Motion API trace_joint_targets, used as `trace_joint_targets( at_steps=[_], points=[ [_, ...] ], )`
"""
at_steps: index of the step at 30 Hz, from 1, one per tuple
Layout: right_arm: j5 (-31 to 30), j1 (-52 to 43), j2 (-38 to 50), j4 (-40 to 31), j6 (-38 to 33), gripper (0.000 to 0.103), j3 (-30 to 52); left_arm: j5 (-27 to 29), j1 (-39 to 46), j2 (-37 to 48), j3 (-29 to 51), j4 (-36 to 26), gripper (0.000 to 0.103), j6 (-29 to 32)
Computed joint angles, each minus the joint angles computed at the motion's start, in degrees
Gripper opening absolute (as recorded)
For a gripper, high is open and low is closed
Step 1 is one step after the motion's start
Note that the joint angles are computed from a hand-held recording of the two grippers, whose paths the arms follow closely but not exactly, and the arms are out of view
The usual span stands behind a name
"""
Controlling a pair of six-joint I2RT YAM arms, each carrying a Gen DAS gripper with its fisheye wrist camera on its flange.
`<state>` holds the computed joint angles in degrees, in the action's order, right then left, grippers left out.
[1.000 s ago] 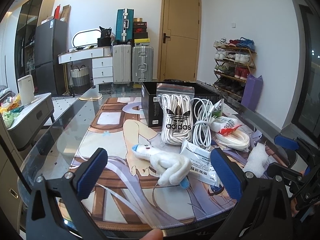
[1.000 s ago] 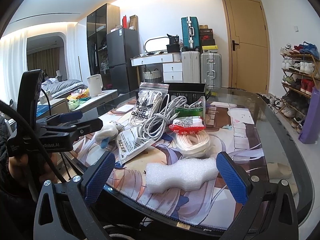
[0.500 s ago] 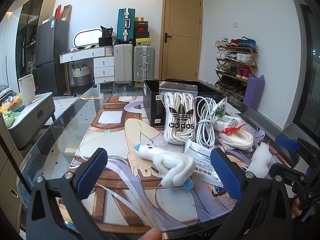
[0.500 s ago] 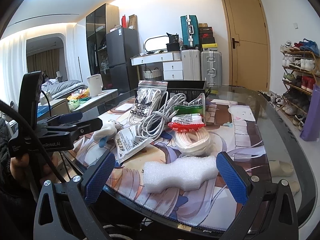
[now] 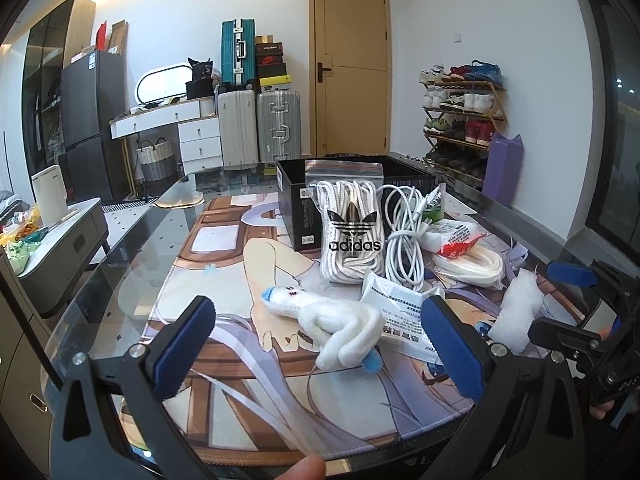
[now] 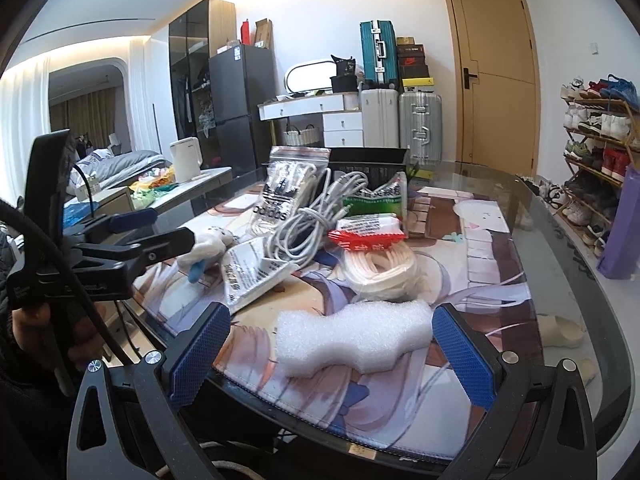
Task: Organize soft objects
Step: 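Close the left tool on the plush toy while the right tool closes on the foam block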
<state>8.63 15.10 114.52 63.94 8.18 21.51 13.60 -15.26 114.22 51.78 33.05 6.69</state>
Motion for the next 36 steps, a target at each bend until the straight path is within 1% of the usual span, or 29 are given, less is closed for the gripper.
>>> trace_joint_targets(
  at_steps=[3,8,12,14,21,31,34,36],
  points=[
    [0.35,-0.48,0.22,-1.1,0.06,0.102,0.45,0.49,0.31,0.33,0.56,-0.96,0.103,0.0],
    [-2.68,-2.04,0.83,-2.69,0.68,0.102,1.32,1.18,0.72,0.65,1.07,-1.67,0.103,0.38],
    [-2.29,-1.81,1.29,-3.8,-0.44,0.103,2.24,0.61,0.74,1.24,1.62,-2.29,0.103,0.17],
    [-1.16,-1.22,1.52,-5.04,-1.16,0.102,2.99,0.42,0.7,1.46,1.99,-2.97,0.103,0.26],
    [-0.93,-1.48,2.05,-7.65,-2.42,0.102,4.8,-0.28,0.25,2.32,3.36,-5.07,0.103,0.44],
    [-1.45,-1.7,2.79,-7.84,-3.47,0.102,5.66,1.28,0.49,3.67,5.05,-6.14,0.103,-0.4],
    [-1.83,-1.83,2.85,-7.84,-3.51,0.102,5.84,1.35,0.51,4.06,5.28,-5.85,0.1,-0.38],
    [-2.34,-1.99,2.81,-7.53,-3.58,0.102,5.74,1.89,0.6,4.22,5.56,-6.23,0.093,-0.58]
  ],
)
